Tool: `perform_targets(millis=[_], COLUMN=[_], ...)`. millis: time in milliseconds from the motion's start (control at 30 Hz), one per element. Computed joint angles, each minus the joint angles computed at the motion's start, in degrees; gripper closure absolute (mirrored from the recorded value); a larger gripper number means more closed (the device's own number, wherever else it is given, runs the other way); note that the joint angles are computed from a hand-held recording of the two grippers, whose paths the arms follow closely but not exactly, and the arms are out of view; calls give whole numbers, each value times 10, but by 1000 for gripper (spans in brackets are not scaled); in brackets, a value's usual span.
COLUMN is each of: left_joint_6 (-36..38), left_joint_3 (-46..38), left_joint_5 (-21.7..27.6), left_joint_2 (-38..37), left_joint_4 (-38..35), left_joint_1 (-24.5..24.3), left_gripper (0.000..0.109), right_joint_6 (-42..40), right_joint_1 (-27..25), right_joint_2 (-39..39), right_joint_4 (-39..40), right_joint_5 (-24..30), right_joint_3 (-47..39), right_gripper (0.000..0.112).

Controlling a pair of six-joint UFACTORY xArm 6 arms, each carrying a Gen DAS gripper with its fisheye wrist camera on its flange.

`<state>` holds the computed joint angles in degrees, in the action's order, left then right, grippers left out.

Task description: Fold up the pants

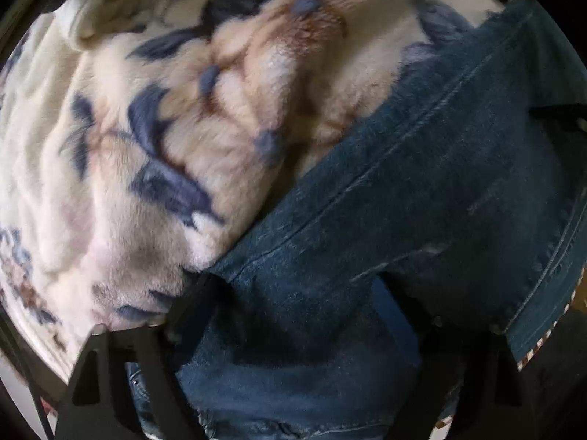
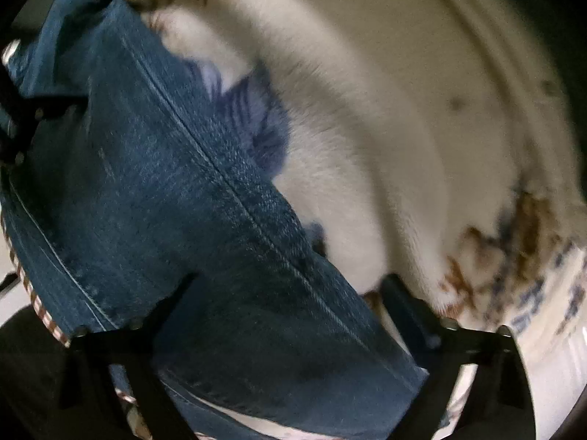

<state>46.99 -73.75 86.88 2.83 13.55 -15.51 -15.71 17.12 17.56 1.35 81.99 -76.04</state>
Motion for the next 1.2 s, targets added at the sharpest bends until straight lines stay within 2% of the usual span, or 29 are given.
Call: perform_targets(millis=[33,67,100,133,167,233,367,500,533,567,667,733,800,867,967,1067,1100,1200], left_joint_6=[6,12,8,1,-5,-32,-94,-168,-175,-194,-235,-251,-288,-330,-399,-493,-510,-580], left_joint_3=[0,-10,-18,-18,-23,-38,-32,-13,-1,18,146,187,227,223,158,73,53,30], left_joint_5=[-1,9,11,6,3,16,35,107,121,141,164,190,200,214,216,219,218,169], left_joint_2=[-3,-7,-9,-17,-29,-45,-126,-217,-238,-271,-372,-400,-424,-419,-386,-311,-290,-255], left_joint_4=[0,-9,-10,-7,-12,-29,-76,-131,-131,-132,-133,-127,-120,-141,-198,-277,-299,-345], left_joint_1=[-1,1,2,3,6,13,43,98,106,121,154,187,216,240,277,330,342,350], left_gripper=[48,68,82,89,97,100,103,103,103,103,103,103,103,103,100,81,78,66], right_joint_6=[-2,-3,4,16,30,52,89,153,171,196,283,321,369,400,434,453,457,463], right_joint_1=[-4,-6,-9,-12,-18,-31,-44,-40,-30,-17,29,53,90,119,155,175,175,162], right_joint_2=[1,-5,-18,-34,-53,-98,-213,-356,-380,-428,-513,-556,-572,-563,-547,-518,-507,-495], right_joint_4=[6,10,11,11,17,38,80,135,142,151,195,219,239,251,239,230,235,262], right_joint_5=[-6,-16,-35,-53,-67,-88,-114,-113,-115,-94,-77,-75,-97,-124,-153,-172,-175,-183], right_joint_3=[2,8,19,33,48,82,168,273,292,318,384,430,468,494,514,514,510,509], right_gripper=[36,57,69,89,95,99,101,102,102,102,102,102,102,102,102,97,96,84])
